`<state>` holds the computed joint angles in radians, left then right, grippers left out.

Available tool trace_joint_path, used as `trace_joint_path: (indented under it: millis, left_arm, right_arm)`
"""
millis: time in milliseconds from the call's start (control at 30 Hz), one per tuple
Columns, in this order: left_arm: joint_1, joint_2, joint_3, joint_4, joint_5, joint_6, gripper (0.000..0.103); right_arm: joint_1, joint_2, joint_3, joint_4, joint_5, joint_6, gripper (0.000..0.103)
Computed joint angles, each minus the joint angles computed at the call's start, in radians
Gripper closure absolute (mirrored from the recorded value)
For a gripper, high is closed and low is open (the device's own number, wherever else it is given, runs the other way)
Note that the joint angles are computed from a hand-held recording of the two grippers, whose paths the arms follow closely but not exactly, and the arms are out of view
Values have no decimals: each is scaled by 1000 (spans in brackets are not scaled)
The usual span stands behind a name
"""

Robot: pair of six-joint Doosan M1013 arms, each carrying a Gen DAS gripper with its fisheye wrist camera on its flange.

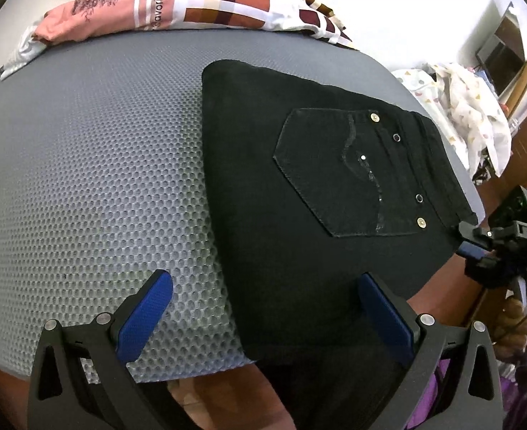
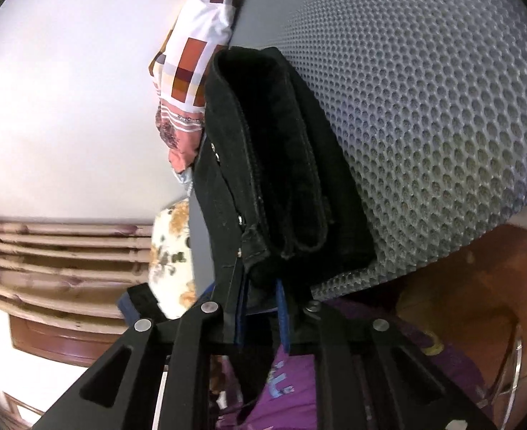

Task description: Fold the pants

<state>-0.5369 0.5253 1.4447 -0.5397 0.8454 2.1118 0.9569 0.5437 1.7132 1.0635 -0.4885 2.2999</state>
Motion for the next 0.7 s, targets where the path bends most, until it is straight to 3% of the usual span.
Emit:
trace_joint_path:
  millis: [100,167,267,333,400,567,700]
  left_arm:
    - [2,0,-3,-4,6,0,0]
    - [4,-5,1,-3,1,4,0]
    - [9,-13,7,-25,-2,22,0]
    - [12,-18,10,-36,-7,30,0]
    - [17,-19,7,-53,-1,38,0]
    - [30,-5,-14,-67,4,12,0]
    - [50,25,-47,-128,39,16,0]
  right_arm:
    - [11,-27,9,107,22,-132,84]
    - [19,-53,12,258,24,-307,68]
    - [32,-95,24,475,-39,-575,46]
    - [27,-110,29,548,-71,-659,40]
    - [7,-113,40,498,-47,-626,39]
    - [-61,-82,2,595,80,-850,38]
    - [-97,-53,-35,706,137,-1043,38]
